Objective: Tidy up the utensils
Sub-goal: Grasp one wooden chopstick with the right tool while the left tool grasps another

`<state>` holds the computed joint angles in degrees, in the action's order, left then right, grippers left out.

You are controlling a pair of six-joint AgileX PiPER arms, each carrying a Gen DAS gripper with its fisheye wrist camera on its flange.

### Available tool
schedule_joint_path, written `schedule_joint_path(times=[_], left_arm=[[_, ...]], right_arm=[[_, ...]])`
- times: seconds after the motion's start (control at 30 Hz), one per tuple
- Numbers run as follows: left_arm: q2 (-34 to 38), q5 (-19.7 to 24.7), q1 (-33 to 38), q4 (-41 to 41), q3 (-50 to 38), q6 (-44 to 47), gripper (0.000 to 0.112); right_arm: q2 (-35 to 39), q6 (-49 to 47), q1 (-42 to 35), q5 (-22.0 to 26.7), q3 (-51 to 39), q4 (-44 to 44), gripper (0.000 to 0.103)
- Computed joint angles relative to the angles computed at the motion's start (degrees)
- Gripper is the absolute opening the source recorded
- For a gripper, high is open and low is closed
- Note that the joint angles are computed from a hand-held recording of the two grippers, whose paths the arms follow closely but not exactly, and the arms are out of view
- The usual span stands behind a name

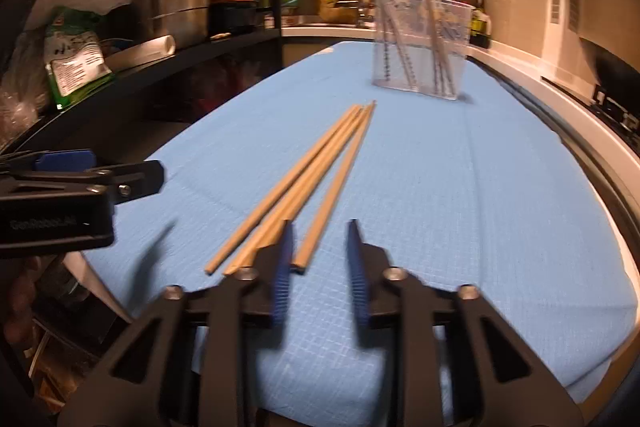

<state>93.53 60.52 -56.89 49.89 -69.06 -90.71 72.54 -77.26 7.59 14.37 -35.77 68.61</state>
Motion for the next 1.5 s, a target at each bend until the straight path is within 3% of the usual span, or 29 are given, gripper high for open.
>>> schedule_joint_path(times=[0.1, 0.4, 0.9, 1.13, 1.37, 1.4, 1.43, 1.5], left_arm=[[-0.08, -1.74, -0.40, 0.22, 0.50, -0.45, 0.093], [2.44, -4.98, -1.88, 0.25, -1.44, 0.14, 0.093], [8.17, -4.72, -1.70, -3.24, -6.73, 5.70, 0.093], [8.86, -4.63, -2.87, 1.26, -5.65, 0.66, 0.094], [9.47, -3.88, -5.11, 7.58, -3.50, -6.94, 0.094], [9.45, -4.01, -5.56, 8.78, -3.15, -7.72, 0.086], [9.30, -4.41, -6.00, 10.14, -2.68, -8.15, 0.068], [9.41, -6.01, -6.44, 10.95, -2.99, -6.59, 0.044]], right_arm=[[-1.11, 1.25, -0.65, -0.78, 0.87, -1.22, 0.007], [-2.65, 1.47, -11.12, 3.57, 1.67, -2.05, 0.007], [-2.54, -3.13, -12.61, 4.85, 2.14, 1.71, 0.007], [-2.75, -14.60, -11.37, 2.71, 4.21, 13.66, 0.009], [-1.57, -22.14, -12.53, 4.96, 4.78, 22.33, 0.011], [-1.41, -21.48, -12.76, 5.34, 4.56, 21.67, 0.011], [-1.30, -20.72, -12.79, 5.45, 4.35, 21.01, 0.011], [-1.53, -20.83, -12.42, 4.90, 4.52, 21.27, 0.010]])
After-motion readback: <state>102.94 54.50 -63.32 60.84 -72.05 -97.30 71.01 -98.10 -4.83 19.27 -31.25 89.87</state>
